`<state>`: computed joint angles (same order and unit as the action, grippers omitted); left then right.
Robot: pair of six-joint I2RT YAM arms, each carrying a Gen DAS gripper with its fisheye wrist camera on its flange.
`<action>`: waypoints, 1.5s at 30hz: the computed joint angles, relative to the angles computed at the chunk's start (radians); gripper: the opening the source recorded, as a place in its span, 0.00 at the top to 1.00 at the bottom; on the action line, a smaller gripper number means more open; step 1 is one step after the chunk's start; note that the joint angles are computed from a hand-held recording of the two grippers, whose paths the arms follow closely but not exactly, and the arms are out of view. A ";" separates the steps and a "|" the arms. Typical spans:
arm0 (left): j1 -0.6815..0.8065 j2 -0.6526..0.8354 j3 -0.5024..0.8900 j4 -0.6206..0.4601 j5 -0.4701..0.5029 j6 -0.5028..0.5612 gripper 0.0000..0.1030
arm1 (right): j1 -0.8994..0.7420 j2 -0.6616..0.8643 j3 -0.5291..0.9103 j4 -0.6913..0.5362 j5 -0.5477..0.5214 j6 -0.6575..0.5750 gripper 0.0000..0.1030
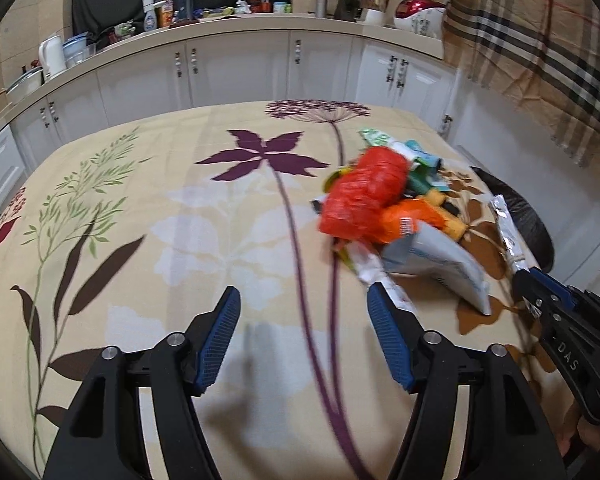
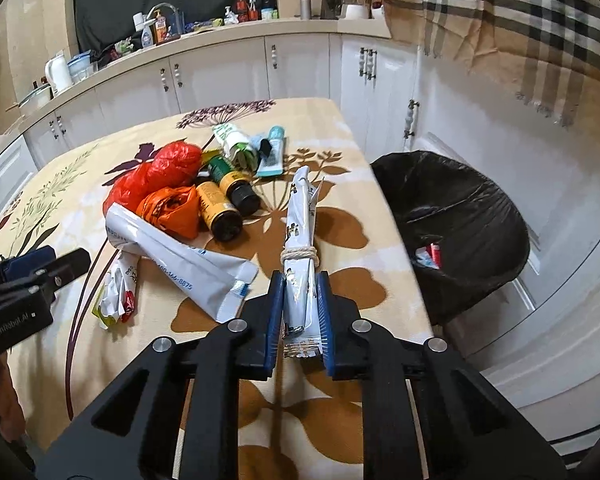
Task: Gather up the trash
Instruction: 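Grasp a rolled white packet with the right tool while the left tool grasps a crumpled wrapper, then move both tools over the bin and release the packet and wrapper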
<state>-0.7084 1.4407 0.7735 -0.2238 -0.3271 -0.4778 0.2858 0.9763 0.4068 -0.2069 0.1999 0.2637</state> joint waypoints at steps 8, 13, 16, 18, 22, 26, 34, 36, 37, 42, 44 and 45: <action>-0.083 0.081 0.046 0.019 -0.034 -0.012 0.35 | -0.081 -0.087 -0.040 -0.007 -0.057 -0.031 0.84; -0.090 0.136 0.068 0.027 -0.026 -0.022 0.52 | -0.114 -0.116 -0.055 -0.008 -0.088 -0.041 0.84; -0.099 0.147 0.072 0.030 -0.039 -0.009 0.71 | -0.124 -0.126 -0.060 -0.006 -0.098 -0.041 0.84; -0.103 0.145 0.066 0.038 -0.044 -0.002 0.78 | -0.134 -0.130 -0.064 -0.002 -0.109 -0.045 0.84; -0.102 0.124 0.039 0.057 -0.044 0.000 0.81 | -0.133 -0.134 -0.065 0.000 -0.112 -0.047 0.84; -0.104 0.085 0.006 0.067 -0.057 0.001 0.82 | -0.117 -0.143 -0.063 -0.005 -0.102 -0.042 0.84; -0.087 -0.009 -0.049 0.062 -0.086 0.008 0.82 | -0.052 -0.145 -0.048 -0.010 -0.064 -0.024 0.84; -0.076 -0.025 -0.052 0.058 -0.086 0.013 0.82 | -0.044 -0.143 -0.043 -0.009 -0.058 -0.022 0.84; -0.068 -0.036 -0.052 0.055 -0.083 0.014 0.82 | -0.042 -0.140 -0.039 -0.009 -0.058 -0.024 0.84; -0.049 -0.095 -0.050 0.053 -0.098 0.029 0.82 | -0.044 -0.138 -0.009 -0.008 -0.049 -0.037 0.84; -0.047 -0.107 -0.045 0.055 -0.102 0.035 0.82 | -0.050 -0.143 0.004 -0.009 -0.044 -0.045 0.84; -0.046 -0.110 -0.041 0.056 -0.102 0.038 0.82 | -0.056 -0.142 0.011 -0.007 -0.044 -0.051 0.84</action>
<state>-0.7542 1.3306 0.7321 -0.1674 -0.4293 -0.4397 0.2295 0.8339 0.4175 -0.2144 0.1562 0.2126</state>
